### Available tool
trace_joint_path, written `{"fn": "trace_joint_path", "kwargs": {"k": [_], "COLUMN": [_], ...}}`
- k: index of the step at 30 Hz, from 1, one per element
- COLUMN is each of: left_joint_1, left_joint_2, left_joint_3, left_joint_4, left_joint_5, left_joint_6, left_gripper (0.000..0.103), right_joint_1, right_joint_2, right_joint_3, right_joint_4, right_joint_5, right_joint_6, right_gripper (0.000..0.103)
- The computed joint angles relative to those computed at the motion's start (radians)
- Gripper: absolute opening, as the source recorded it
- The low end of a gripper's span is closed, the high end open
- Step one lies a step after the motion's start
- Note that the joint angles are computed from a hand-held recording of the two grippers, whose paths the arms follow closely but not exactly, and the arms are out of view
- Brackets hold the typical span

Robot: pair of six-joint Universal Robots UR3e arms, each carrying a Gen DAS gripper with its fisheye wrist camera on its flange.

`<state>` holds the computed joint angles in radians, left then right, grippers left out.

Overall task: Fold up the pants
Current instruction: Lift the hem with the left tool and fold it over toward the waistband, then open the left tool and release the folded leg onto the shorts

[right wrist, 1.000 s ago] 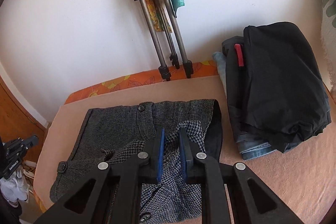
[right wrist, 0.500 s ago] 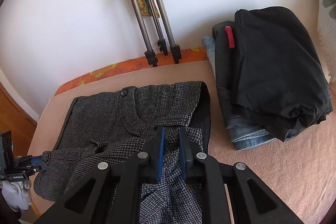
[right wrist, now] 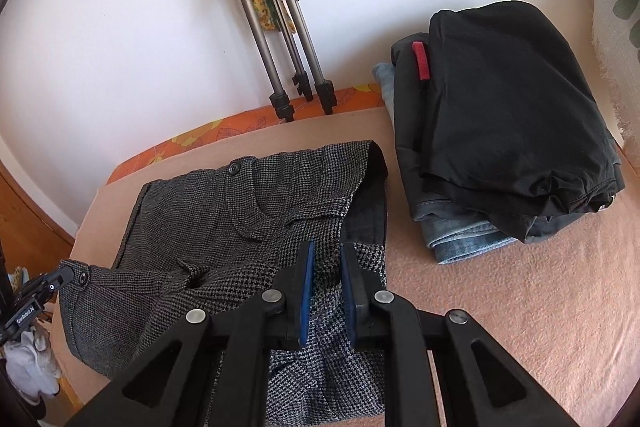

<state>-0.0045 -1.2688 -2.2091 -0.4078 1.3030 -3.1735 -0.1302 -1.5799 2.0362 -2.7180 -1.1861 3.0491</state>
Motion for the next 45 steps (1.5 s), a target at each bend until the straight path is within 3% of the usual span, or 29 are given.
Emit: {"fn": "trace_joint_path", "kwargs": {"k": [5, 9, 16, 23, 24, 27, 28, 29, 32, 34, 40, 43, 45], "left_joint_1": [0.052, 0.087, 0.073, 0.051, 0.047, 0.065, 0.06, 0.057, 0.051, 0.045, 0.038, 0.019, 0.022], "left_joint_2": [0.008, -0.08, -0.388, -0.633, -0.66, -0.695, -0.705, -0.712, -0.73, -0.738, -0.738, -0.737, -0.725], "left_joint_3": [0.1, 0.234, 0.465, 0.578, 0.59, 0.575, 0.574, 0.573, 0.581, 0.587, 0.625, 0.665, 0.673], "left_joint_4": [-0.018, -0.004, 0.057, 0.112, 0.114, 0.138, 0.146, 0.15, 0.152, 0.159, 0.101, 0.054, 0.03], "left_joint_5": [-0.027, -0.045, 0.006, 0.068, 0.086, 0.066, 0.078, 0.087, 0.096, 0.11, 0.133, 0.194, 0.221], "left_joint_6": [0.02, 0.036, 0.005, -0.018, -0.024, -0.041, -0.038, -0.032, -0.041, -0.037, -0.009, 0.005, -0.003], "left_gripper": [0.007, 0.007, 0.007, 0.007, 0.007, 0.007, 0.007, 0.007, 0.007, 0.007, 0.008, 0.016, 0.033], "right_joint_1": [-0.028, -0.019, 0.083, 0.159, 0.169, 0.164, 0.159, 0.15, 0.119, 0.088, 0.054, 0.036, 0.037], "right_joint_2": [-0.051, 0.004, 0.338, 0.661, 0.696, 0.768, 0.772, 0.754, 0.643, 0.563, 0.318, 0.195, 0.124], "right_joint_3": [-0.035, -0.181, -0.631, -1.022, -1.058, -1.138, -1.147, -1.116, -0.93, -0.81, -0.454, -0.317, -0.242], "right_joint_4": [0.076, 0.157, 0.282, 0.406, 0.408, 0.436, 0.458, 0.443, 0.339, 0.316, 0.182, 0.171, 0.185], "right_joint_5": [0.049, 0.066, -0.04, -0.186, -0.221, -0.228, -0.222, -0.208, -0.18, -0.133, -0.123, -0.048, -0.006], "right_joint_6": [-0.002, 0.009, 0.061, 0.058, 0.057, 0.029, 0.026, 0.019, -0.03, -0.071, -0.163, -0.174, -0.169], "right_gripper": [0.012, 0.012, 0.011, 0.011, 0.0, 0.008, 0.028, 0.037, 0.041, 0.052, 0.052, 0.054, 0.056]}}
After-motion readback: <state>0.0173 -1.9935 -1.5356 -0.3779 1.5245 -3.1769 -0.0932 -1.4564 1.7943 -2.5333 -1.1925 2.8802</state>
